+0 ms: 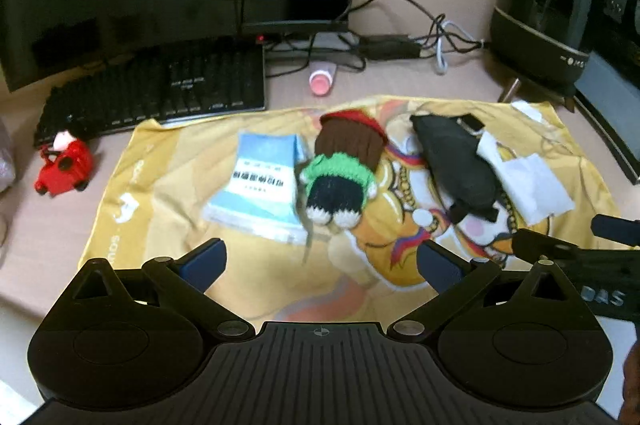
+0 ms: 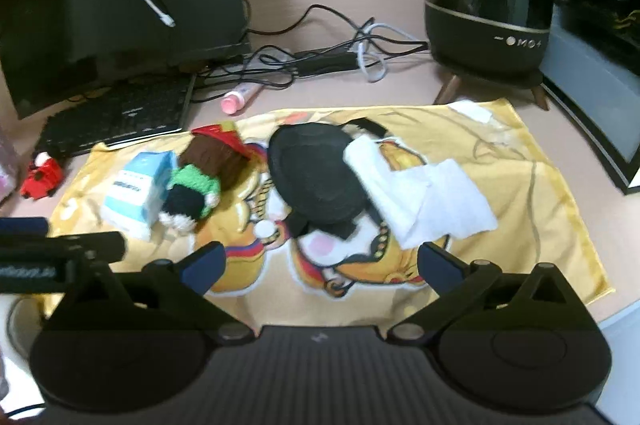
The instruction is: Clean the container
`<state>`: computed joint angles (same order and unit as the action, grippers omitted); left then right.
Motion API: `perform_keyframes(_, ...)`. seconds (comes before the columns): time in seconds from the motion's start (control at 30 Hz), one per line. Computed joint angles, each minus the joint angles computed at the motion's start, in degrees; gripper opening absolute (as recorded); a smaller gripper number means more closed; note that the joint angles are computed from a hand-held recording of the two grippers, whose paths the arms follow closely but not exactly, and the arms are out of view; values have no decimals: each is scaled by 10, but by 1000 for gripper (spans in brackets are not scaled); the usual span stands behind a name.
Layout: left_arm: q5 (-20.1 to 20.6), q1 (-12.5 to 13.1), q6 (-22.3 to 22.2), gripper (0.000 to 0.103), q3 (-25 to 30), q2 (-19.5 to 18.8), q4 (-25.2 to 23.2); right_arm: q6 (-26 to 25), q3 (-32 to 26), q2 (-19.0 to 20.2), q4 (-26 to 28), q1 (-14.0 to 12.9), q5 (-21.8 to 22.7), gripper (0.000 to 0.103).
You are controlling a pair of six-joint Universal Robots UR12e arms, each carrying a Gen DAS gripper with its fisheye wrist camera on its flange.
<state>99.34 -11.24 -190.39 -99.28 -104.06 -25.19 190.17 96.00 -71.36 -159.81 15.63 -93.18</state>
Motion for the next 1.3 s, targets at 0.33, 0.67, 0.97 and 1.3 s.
perform_keyframes(0.33,40,-7,14,103,18,-11,-28,-22,-23,16,10,-2,13,103)
perform_keyframes(0.67,17,3,-13,103,23,-13,-52,-36,-36,25,31,-4,25,103)
perform_keyframes(0.97,13,-2,-5,103,32,-20,-65,-37,-44,29,47,-8,27,103)
perform_keyframes(1.3,5,0,-18,103,40,-26,-82,-36,-53,34,64,-15,42,103)
